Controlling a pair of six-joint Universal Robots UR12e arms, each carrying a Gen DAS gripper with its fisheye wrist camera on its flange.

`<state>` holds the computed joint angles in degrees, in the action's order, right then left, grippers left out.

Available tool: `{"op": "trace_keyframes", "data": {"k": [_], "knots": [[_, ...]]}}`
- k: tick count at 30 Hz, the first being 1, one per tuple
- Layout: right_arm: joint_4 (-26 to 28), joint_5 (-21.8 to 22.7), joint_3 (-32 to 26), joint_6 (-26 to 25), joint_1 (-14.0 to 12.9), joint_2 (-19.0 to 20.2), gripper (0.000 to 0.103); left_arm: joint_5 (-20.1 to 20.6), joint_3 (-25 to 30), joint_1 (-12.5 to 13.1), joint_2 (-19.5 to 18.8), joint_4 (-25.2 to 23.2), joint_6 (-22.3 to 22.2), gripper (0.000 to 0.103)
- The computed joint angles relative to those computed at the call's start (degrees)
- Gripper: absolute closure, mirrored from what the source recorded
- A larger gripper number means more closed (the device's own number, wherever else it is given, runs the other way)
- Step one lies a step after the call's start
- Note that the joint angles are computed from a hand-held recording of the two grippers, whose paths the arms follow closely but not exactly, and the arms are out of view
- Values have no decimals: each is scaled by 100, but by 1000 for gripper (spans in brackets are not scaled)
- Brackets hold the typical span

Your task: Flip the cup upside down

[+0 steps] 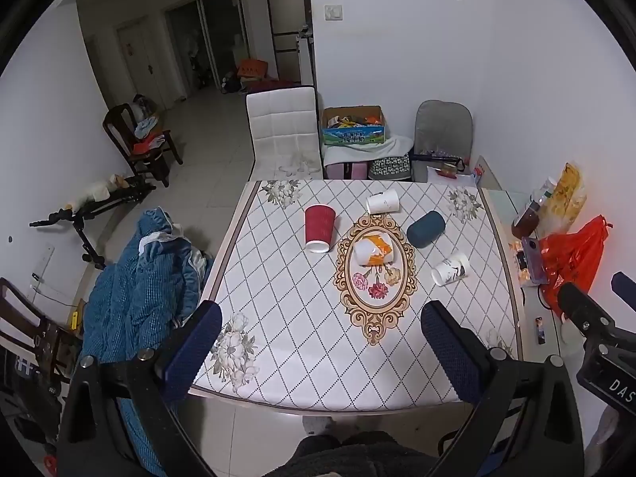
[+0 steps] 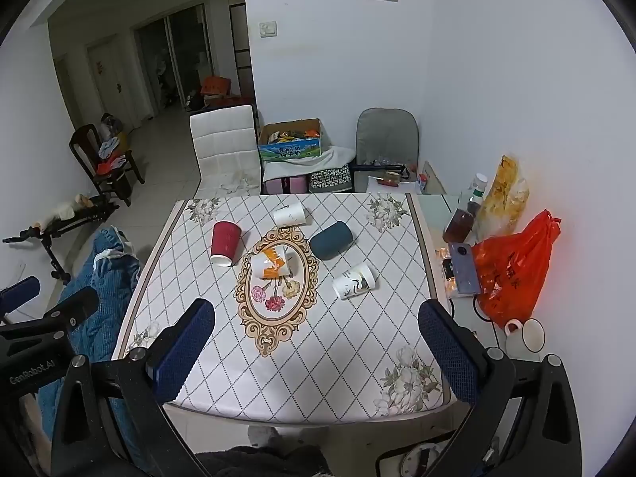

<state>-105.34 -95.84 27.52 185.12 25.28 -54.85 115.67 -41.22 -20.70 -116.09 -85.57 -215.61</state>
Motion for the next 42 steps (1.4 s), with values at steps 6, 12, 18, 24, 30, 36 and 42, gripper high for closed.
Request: {"op": "trace_keyframes", "data": {"k": [6,12,18,24,30,36,42], "knots": [[-41,32,92,-3,-17,-55,0,3,97,1,-38,-49,2,0],[107,6,-267,39,31,127,0,8,110,1,-45,-51,-18,0],[89,55,-255,-15,30,88,0,46,405,-1,-180,-184,-8,0],[26,80,-249,-59,19,78,0,56,282,5,-86,-113,-31,0],[54,72,-286,-55,30,93,0,49,287,3,-83,-118,-28,0],[21,81,-230,-81,28,59,0,60,281,-14,-82,-100,-33,0],[29,90,-246,-77,50,63,0,61,307,-17,-94,-109,-49,0]]}}
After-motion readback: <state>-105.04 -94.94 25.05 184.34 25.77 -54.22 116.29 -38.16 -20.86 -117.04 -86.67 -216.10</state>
